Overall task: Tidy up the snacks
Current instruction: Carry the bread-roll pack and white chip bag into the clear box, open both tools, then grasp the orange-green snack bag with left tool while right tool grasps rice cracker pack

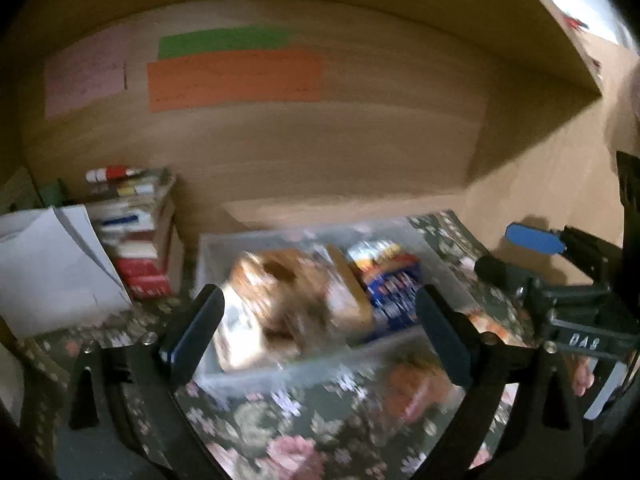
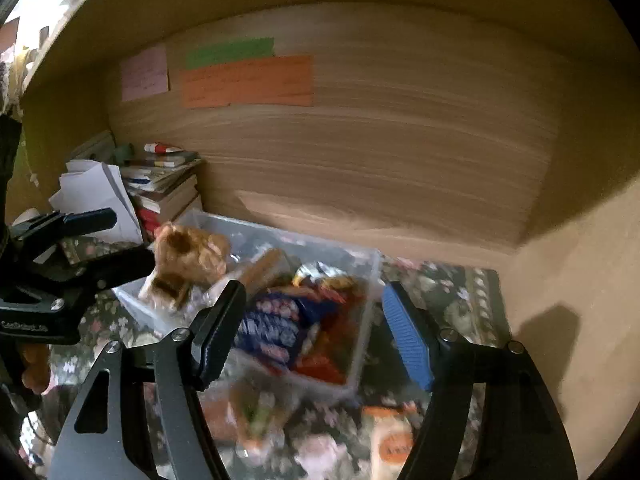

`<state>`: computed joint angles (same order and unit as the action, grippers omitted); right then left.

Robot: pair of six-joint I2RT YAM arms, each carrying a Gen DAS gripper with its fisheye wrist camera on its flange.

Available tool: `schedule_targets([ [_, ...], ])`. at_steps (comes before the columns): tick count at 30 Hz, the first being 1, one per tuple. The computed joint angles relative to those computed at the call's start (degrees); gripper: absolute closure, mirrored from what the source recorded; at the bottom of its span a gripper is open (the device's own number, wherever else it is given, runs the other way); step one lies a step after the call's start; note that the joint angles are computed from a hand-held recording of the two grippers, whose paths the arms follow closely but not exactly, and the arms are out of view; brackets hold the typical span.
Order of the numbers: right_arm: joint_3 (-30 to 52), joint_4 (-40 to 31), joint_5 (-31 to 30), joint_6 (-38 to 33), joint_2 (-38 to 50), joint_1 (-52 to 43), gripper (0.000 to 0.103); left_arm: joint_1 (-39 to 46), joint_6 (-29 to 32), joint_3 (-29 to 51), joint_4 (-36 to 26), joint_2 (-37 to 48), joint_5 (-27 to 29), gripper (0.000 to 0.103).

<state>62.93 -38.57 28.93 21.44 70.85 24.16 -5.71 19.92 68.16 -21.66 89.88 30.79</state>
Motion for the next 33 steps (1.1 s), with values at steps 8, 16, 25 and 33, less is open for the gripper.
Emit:
schedule_targets([
  [8, -8.62, -5.26, 3.21, 7.46, -10.25, 0.92, 0.035, -4.32, 1.37, -8.12, -0.69, -2.88, -1.41, 0.005],
  [16, -16.51, -5.81, -2.77, 9.21, -14.79, -5.74, 0.035, -11.38, -1.76, -9.89, 0.29, 1.24, -5.48, 0.004],
  [25, -21.83, -1.83, -9.36, 7.09, -11.15, -10.03, 0.037, -16.12, -2.66, -10.62, 3.29, 6.02, -10.04, 0.004],
  [33, -22.79, -1.1, -10.71, 6.3, -10.35, -10.53, 0.069, -15.49, -2.76, -10.78, 5.15, 8.21, -8.75, 0.028],
])
